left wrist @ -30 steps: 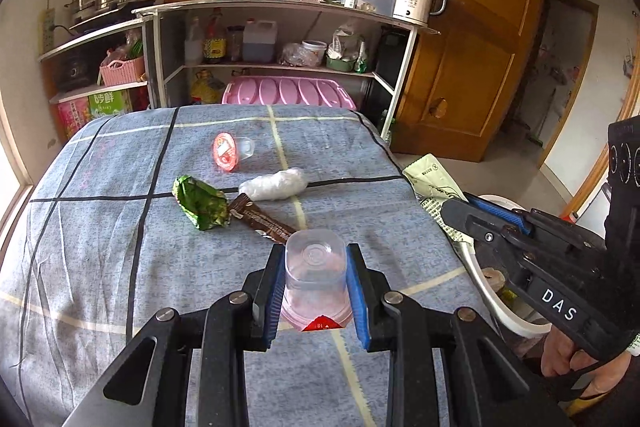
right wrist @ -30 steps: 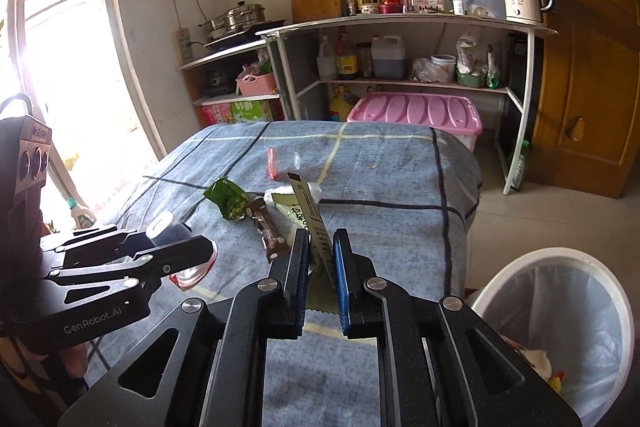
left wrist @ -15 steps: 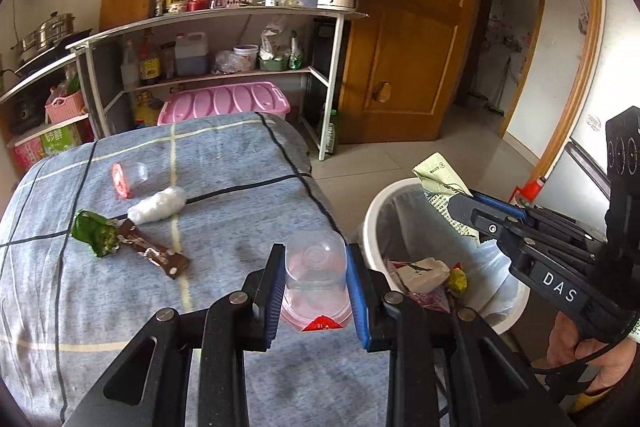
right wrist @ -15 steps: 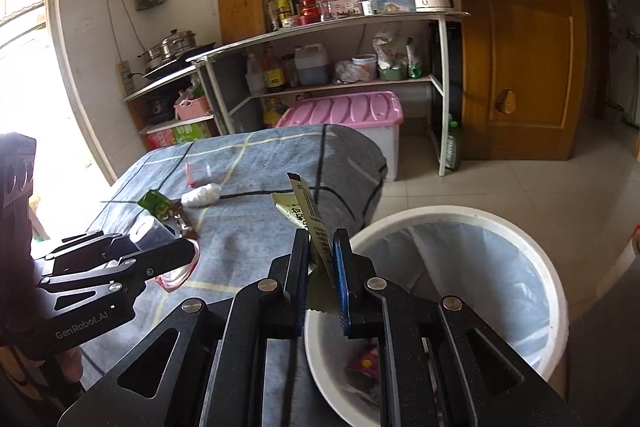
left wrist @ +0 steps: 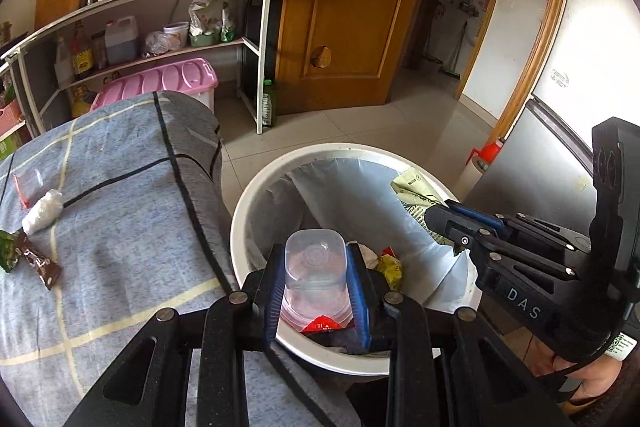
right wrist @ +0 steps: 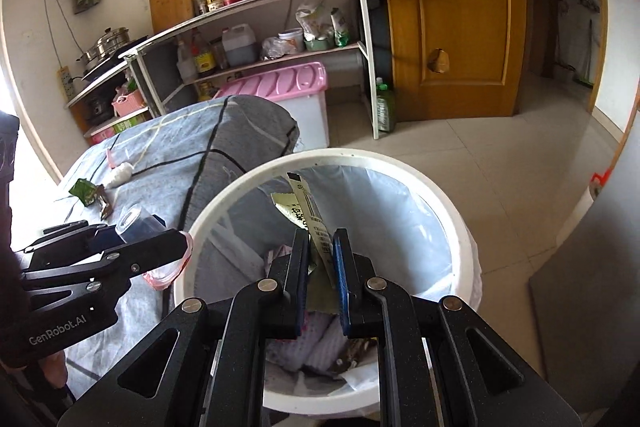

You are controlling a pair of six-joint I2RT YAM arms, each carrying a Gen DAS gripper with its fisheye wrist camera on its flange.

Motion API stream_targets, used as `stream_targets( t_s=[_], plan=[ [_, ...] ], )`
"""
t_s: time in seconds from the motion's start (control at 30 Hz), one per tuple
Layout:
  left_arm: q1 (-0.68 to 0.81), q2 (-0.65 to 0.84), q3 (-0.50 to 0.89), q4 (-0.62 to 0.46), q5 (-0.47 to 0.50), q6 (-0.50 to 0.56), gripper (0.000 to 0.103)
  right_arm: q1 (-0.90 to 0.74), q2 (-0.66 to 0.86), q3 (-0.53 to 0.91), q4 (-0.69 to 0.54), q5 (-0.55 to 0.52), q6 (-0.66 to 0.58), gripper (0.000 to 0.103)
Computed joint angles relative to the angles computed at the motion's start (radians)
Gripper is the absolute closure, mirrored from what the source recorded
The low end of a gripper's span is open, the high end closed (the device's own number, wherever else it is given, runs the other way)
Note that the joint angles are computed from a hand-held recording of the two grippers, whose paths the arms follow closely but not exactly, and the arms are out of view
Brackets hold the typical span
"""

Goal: Collect trash
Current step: 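Carry the cup and wrapper over the bin and open both grippers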

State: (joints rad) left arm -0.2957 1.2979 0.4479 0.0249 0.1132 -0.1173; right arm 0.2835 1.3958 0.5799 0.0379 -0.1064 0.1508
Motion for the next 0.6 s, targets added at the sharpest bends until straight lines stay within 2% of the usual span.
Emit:
stream_targets(
  t_s=[0.23,0.53,0.6],
  plan=[
    [-0.056,0.1,0.014,0.057,-0.035,-0.03,0.073,-0.059,0.059,-0.008,0.016,-0.004,-0.028,0.09],
    [-0.07,0.119,0.02,0.067,-0.054,-0.039,0.07,-0.073,0.09,0.0,0.008,0.018,-0.016,0.089],
    [-0.055,0.117,0.022,0.063,-0.04,-0.032,0.065,-0.066,0.092,0.0,0.01,0.031,-0.004,0.081]
  ],
)
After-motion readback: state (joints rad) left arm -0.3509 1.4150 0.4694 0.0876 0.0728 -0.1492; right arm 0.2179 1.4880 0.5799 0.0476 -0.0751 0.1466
